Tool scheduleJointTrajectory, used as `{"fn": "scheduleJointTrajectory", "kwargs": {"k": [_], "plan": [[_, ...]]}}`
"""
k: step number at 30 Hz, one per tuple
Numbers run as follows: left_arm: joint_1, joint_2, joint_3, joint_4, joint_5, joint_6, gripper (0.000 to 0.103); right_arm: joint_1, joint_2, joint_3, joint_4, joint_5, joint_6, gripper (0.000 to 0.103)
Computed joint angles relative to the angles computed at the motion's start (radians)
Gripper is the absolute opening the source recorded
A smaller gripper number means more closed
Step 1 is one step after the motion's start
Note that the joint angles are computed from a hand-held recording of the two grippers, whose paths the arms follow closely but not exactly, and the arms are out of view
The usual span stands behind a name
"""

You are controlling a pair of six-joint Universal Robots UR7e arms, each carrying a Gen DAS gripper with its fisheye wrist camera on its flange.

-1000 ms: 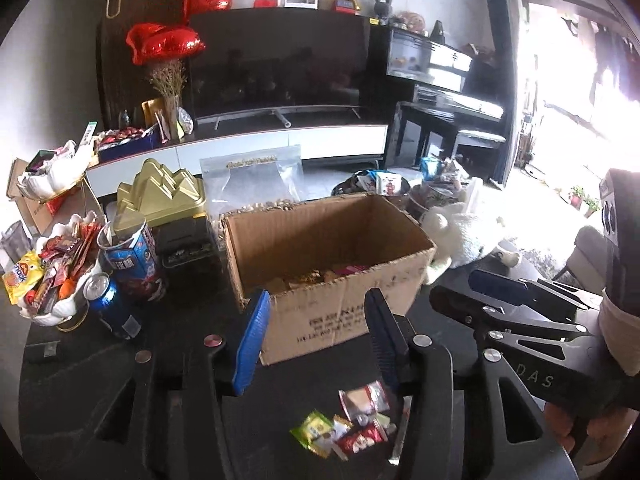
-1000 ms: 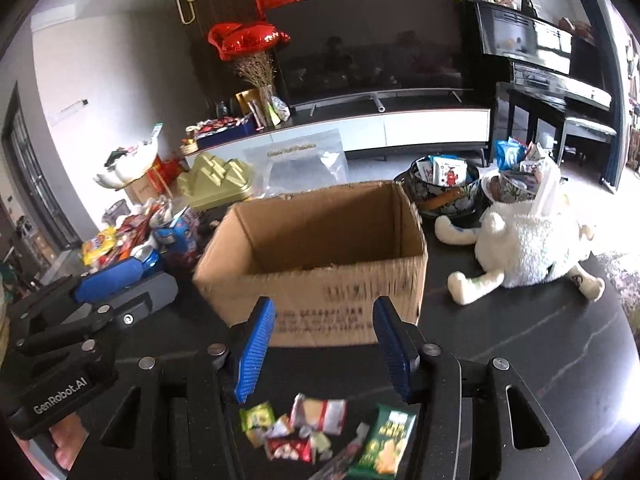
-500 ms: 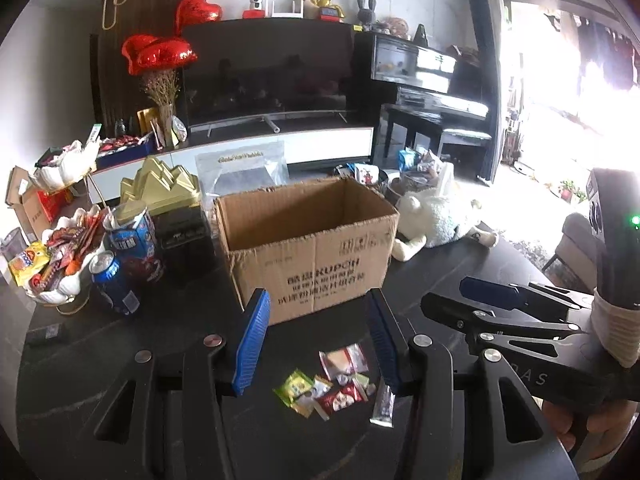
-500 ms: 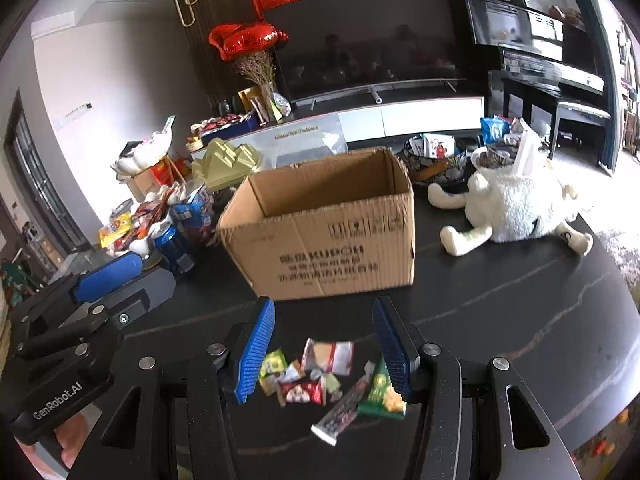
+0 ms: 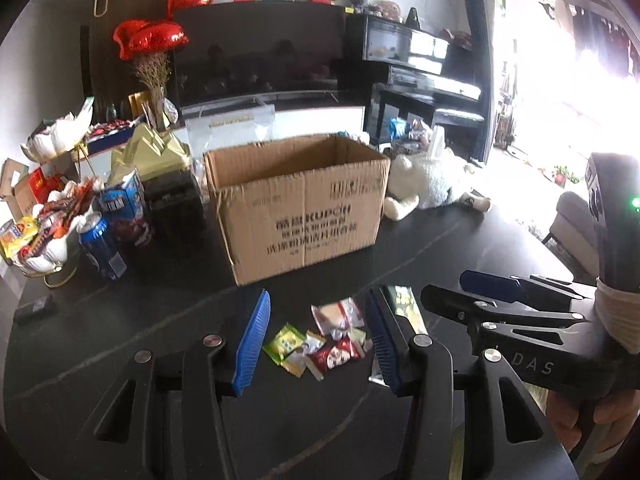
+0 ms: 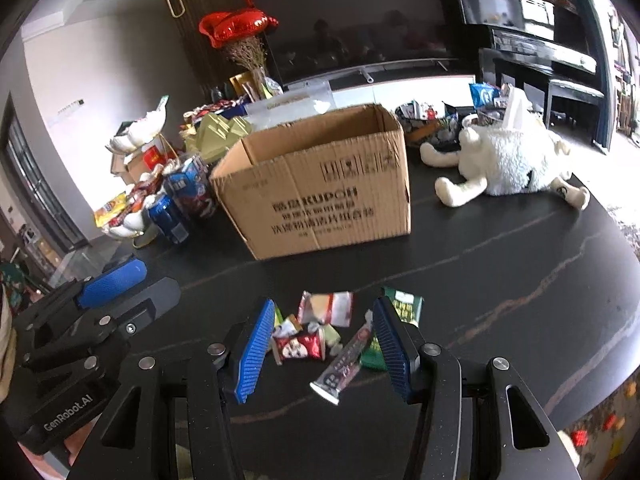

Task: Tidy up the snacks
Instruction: 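Move both tools back to the remaining snack pile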

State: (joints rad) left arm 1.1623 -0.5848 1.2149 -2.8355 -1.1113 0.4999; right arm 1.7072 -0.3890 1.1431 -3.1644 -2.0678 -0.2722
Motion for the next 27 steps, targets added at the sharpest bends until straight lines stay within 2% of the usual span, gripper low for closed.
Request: {"fn": "scheduleJointTrajectory", "kwargs": {"k": [15, 20, 23, 27], "plan": [[0.049, 0.016, 0.030, 0.016, -0.066, 0.180, 0.048, -0.022, 0.043, 0.035, -0.040, -0.036, 0.080, 0.052], [0.073, 0.033, 0.002, 0.083, -0.106, 0.245, 0.048, -0.031, 0.066, 0.019, -0.004, -0.038, 0.108, 0.052], [0.086, 0.047, -0.023, 0.122, -0.122, 0.274, 0.048, -0.036, 0.076, 0.010, 0.004, -0.040, 0.110, 0.046], [0.099, 0.079, -0.067, 0.168, -0.118, 0.314, 0.048, -0.040, 0.095, -0.010, 0.009, -0.042, 0.103, 0.044]]}}
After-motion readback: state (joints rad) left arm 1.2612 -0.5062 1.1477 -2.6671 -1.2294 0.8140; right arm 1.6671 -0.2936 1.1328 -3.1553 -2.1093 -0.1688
